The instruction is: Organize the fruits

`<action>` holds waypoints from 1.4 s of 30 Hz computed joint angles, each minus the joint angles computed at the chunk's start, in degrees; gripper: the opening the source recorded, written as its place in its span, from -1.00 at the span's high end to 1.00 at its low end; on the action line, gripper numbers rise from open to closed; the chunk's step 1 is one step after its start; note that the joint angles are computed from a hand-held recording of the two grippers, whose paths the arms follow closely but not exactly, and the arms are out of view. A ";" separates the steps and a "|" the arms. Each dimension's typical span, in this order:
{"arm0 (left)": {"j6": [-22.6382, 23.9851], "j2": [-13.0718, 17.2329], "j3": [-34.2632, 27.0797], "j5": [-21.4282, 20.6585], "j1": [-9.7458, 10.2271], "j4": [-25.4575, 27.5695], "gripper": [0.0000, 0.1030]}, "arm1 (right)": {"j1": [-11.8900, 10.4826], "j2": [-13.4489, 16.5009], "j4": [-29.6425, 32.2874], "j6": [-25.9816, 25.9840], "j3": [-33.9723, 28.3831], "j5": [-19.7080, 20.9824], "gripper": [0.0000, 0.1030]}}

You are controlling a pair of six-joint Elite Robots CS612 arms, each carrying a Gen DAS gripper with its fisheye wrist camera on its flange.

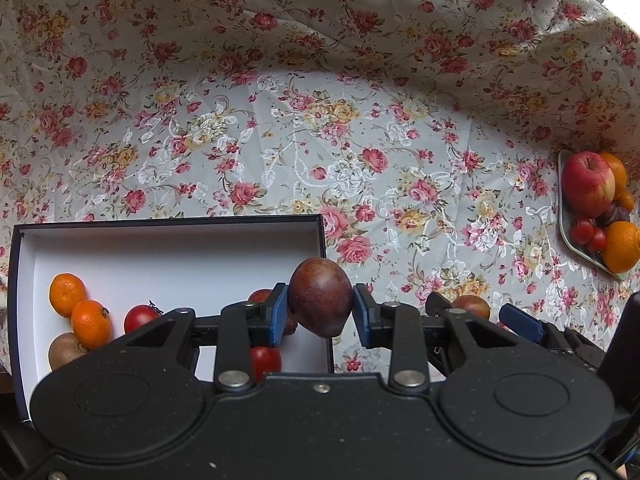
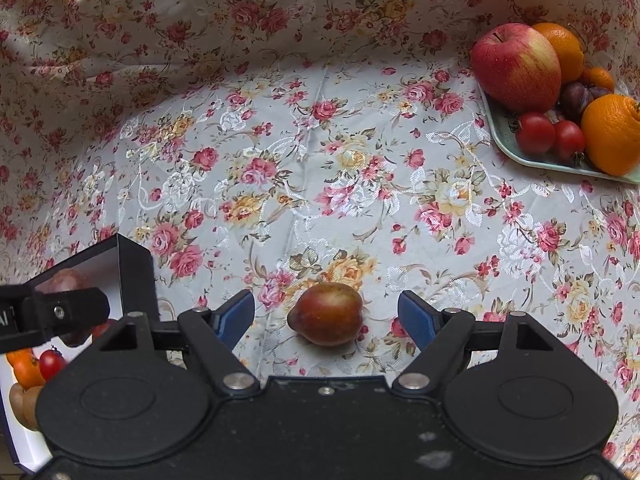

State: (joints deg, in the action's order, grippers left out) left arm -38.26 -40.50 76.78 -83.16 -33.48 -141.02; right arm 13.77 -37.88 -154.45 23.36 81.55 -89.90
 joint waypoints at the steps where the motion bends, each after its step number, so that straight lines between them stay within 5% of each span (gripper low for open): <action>1: 0.07 -0.03 0.03 -0.07 0.03 -0.01 0.17 | 0.17 0.08 -0.21 -0.97 -0.10 -0.52 -0.57; 2: 0.09 -0.04 0.03 -0.10 0.03 -0.02 0.17 | 0.45 0.24 -0.57 -2.32 -0.25 -1.40 -0.54; 4: 0.07 -0.10 0.11 -0.14 0.08 -0.15 0.17 | 1.04 0.52 -1.22 -4.96 -0.48 -3.57 0.05; 5: 0.00 -0.12 0.13 -0.10 0.09 -0.17 0.17 | 1.24 0.62 -1.12 -6.11 -0.61 -4.28 0.18; 17: 0.04 -0.03 -0.06 -0.47 0.02 0.02 0.17 | -0.43 -0.32 0.29 -0.49 0.19 1.45 0.21; 19: -0.03 0.00 -0.10 -0.47 0.03 0.07 0.17 | -0.89 -0.11 1.94 1.01 -0.30 3.85 -0.16; 20: -0.13 -0.02 -0.08 -0.44 0.05 0.08 0.17 | -1.00 0.03 3.36 0.94 -0.71 4.83 -0.18; 27: -0.31 -0.08 0.06 -0.34 0.14 -0.09 0.17 | 0.29 0.56 1.41 -1.33 -0.85 -0.59 -0.12; 29: -0.33 -0.07 0.03 -0.42 0.14 0.02 0.17 | 0.28 0.71 0.31 -1.33 -0.79 -0.27 -0.12; 31: -0.30 -0.09 0.06 -0.44 0.13 -0.03 0.17 | 0.43 0.76 0.67 -3.22 -0.94 -0.47 0.14; 42: 0.49 -0.49 0.50 -0.36 -0.09 -0.33 0.17 | -0.29 -1.49 -4.32 -3.21 2.12 0.67 0.16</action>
